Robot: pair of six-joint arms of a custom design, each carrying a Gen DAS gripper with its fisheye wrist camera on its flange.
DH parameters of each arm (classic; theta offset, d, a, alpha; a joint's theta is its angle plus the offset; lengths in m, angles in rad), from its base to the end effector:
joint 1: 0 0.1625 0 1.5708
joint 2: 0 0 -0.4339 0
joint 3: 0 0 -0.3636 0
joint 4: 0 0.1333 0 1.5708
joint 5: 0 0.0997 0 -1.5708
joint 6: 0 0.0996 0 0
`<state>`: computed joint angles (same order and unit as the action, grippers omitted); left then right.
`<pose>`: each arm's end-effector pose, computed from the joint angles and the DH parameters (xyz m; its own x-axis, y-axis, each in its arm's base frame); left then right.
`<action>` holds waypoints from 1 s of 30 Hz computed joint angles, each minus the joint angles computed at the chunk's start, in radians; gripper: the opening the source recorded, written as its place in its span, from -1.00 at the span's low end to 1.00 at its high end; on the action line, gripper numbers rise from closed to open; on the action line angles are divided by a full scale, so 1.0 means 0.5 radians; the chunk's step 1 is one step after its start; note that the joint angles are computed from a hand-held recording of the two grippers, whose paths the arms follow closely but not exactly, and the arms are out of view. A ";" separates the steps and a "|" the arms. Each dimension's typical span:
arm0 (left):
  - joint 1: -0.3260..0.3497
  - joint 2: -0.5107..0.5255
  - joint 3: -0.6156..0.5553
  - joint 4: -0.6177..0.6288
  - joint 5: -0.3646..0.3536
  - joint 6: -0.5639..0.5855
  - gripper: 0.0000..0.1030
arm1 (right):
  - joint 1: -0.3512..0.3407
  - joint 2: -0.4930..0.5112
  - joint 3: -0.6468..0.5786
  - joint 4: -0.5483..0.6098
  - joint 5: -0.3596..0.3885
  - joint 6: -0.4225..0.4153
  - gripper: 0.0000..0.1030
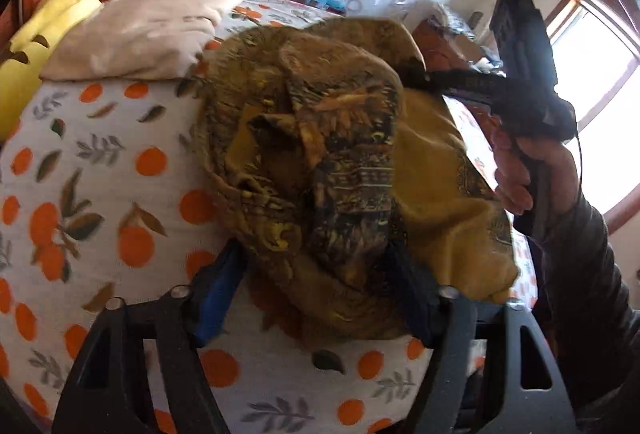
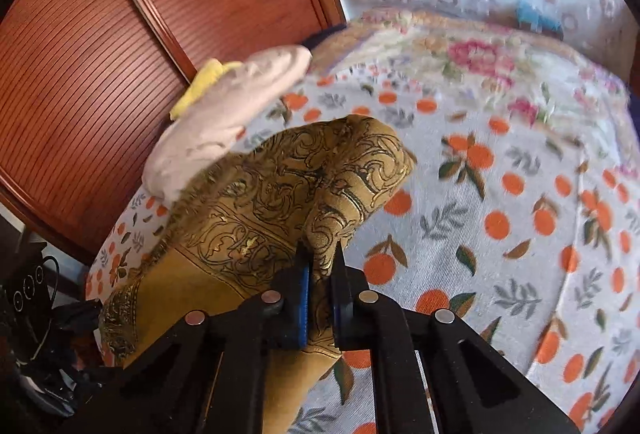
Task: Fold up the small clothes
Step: 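Lift the gold bundle with the left gripper while the right gripper holds its other end, then carry the bundle to the pillow by the yellow plush and release both grippers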
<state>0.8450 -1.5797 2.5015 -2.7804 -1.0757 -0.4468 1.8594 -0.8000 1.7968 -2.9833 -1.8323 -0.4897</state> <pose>-0.0882 -0.3715 0.2510 -0.9493 0.1258 -0.2882 0.2509 0.8556 -0.4528 0.2824 -0.5731 0.1207 -0.7210 -0.5668 0.3987 -0.6793 0.6917 -0.2451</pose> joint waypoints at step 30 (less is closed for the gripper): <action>0.630 0.007 -0.939 0.211 0.120 1.053 -0.77 | 0.273 0.890 -1.249 0.006 0.047 -0.160 -0.88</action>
<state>1.1599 -1.5760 2.0319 -2.6752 -1.0156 0.0796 1.9961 -0.3551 1.1725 -2.9803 -1.8086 -0.5699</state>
